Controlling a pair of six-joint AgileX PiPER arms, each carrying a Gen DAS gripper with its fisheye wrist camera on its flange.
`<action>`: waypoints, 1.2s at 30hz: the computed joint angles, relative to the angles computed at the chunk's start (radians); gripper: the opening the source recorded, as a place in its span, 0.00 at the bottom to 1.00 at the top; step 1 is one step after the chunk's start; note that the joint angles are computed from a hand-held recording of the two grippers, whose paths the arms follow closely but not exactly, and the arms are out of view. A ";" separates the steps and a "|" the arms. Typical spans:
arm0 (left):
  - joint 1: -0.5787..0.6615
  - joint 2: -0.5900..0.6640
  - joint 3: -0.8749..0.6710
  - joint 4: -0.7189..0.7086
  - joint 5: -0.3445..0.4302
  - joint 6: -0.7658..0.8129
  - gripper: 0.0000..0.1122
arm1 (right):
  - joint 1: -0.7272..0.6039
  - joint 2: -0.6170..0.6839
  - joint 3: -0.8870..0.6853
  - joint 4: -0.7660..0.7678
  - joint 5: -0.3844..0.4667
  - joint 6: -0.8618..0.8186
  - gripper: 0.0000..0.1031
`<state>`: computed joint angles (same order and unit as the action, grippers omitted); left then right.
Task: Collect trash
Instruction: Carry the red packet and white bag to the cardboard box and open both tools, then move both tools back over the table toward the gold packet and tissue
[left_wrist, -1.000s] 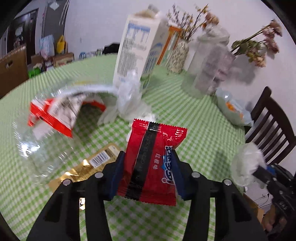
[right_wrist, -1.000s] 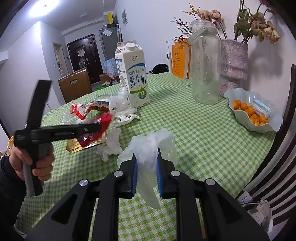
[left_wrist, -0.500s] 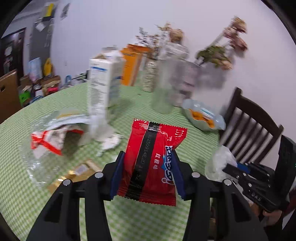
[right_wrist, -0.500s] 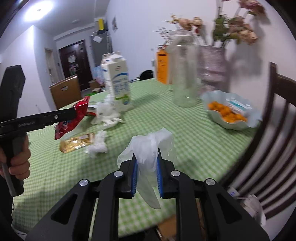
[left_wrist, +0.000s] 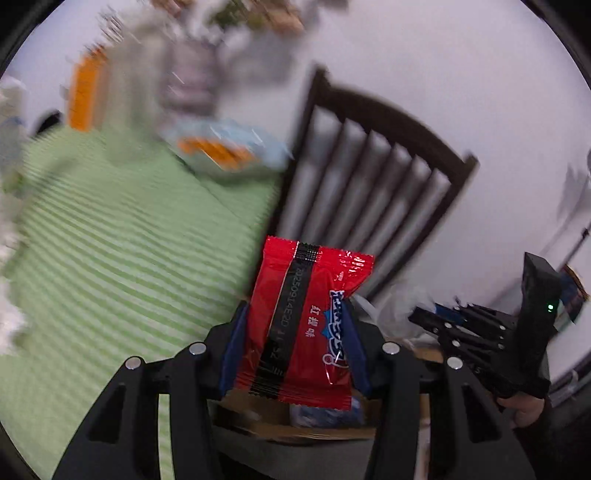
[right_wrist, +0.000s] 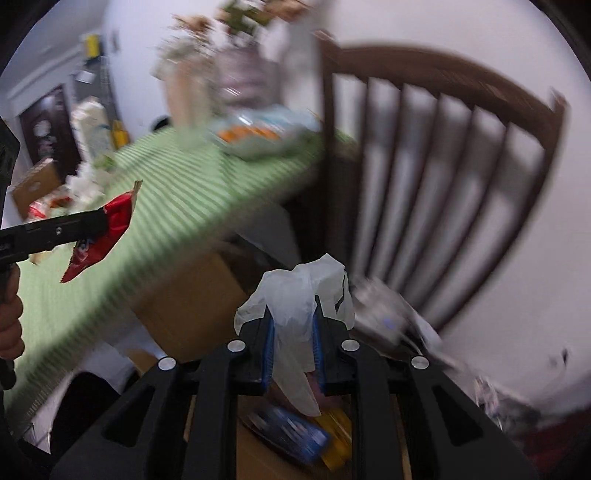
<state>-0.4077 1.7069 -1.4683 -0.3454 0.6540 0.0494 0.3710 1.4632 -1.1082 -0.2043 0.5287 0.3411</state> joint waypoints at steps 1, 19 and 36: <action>-0.025 0.047 -0.023 -0.003 0.019 -0.007 0.41 | -0.032 -0.018 0.039 0.012 0.003 -0.004 0.17; -0.098 0.436 -0.297 0.141 0.177 -0.275 0.48 | -0.170 0.126 0.181 0.238 0.136 -0.329 0.26; -0.095 0.240 -0.153 0.213 0.040 -0.294 0.66 | -0.160 0.100 0.064 0.188 0.115 -0.257 0.54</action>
